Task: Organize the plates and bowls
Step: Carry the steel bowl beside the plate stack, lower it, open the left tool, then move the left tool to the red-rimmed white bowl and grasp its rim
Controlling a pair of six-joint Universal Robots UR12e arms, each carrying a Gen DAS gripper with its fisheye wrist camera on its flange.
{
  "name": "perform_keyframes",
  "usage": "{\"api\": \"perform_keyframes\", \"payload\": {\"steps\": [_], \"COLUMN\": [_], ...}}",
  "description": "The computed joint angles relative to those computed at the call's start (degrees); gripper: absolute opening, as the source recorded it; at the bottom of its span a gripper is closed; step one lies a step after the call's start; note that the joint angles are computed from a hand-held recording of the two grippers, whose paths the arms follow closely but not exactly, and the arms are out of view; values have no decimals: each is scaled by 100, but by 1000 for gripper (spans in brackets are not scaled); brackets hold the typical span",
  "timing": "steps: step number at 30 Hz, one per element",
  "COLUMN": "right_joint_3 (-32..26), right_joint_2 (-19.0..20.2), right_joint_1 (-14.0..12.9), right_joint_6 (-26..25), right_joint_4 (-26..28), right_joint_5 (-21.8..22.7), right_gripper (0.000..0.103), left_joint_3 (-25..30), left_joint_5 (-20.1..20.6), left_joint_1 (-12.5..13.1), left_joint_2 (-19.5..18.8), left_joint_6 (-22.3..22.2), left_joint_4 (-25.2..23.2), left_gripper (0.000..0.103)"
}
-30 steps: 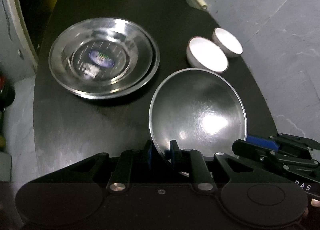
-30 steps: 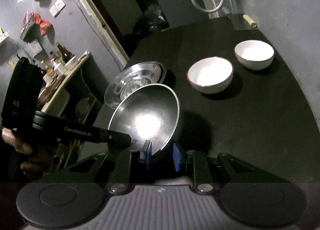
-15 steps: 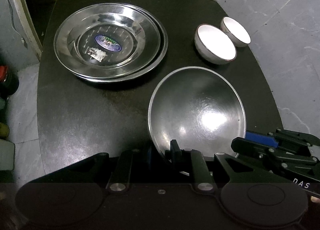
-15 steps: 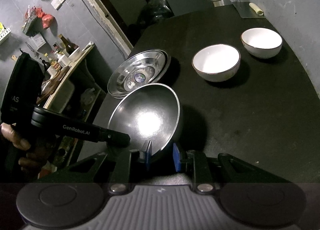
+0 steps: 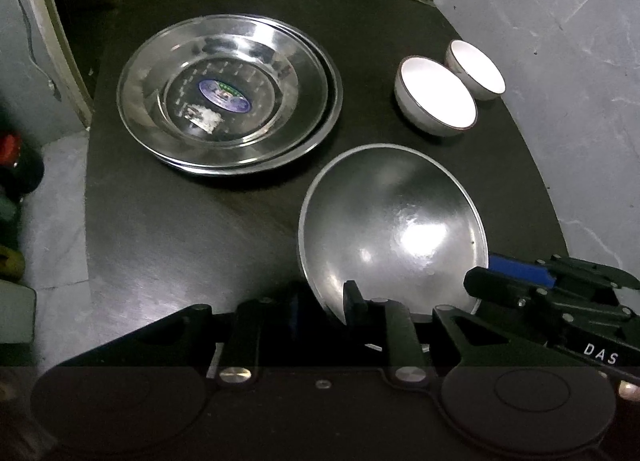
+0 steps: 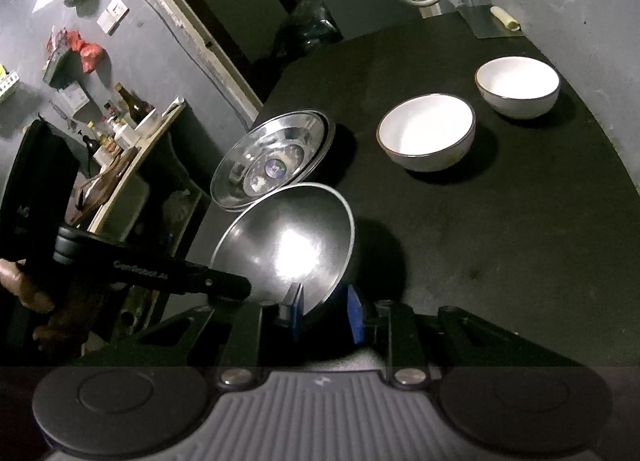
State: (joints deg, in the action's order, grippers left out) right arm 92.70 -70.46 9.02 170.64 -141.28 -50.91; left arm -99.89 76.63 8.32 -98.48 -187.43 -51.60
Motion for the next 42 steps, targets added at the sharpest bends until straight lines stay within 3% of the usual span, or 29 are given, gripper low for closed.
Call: {"api": "perform_keyframes", "payload": {"steps": [7,12,15,17,20,25,33,42], "right_joint_3": [118,230,230,217,170,167,130,-186], "right_joint_2": [-10,10,44,73,121,165,235,471], "right_joint_1": [-27,-42,-26,-17,9,17,81,159], "right_joint_6": [444,928,1123,1302,1446,1658,1884,2376], "right_joint_4": [-525,-1213,-1456,-1585,-1725,-2004,-2057,-1963], "right_joint_5": [-106,-289,-452,-535,-700,-872,-1318,-1906], "right_gripper": [30,36,54,67,80,103,103,103], "left_joint_3": [-16,-51,-47,-4,92,367,693,1315], "left_joint_5": [287,457,599,773,943,1106,1189,428], "left_joint_1": [-9,-23,-72,-131,-193,-258,-269,-380], "left_joint_2": [104,135,78,-3,-136,-380,-731,-1325], "left_joint_6": [34,78,157,215,212,263,797,1661], "left_joint_4": [96,570,1017,1322,1666,1760,2030,1985], "left_gripper": [33,43,62,83,98,102,102,102]}}
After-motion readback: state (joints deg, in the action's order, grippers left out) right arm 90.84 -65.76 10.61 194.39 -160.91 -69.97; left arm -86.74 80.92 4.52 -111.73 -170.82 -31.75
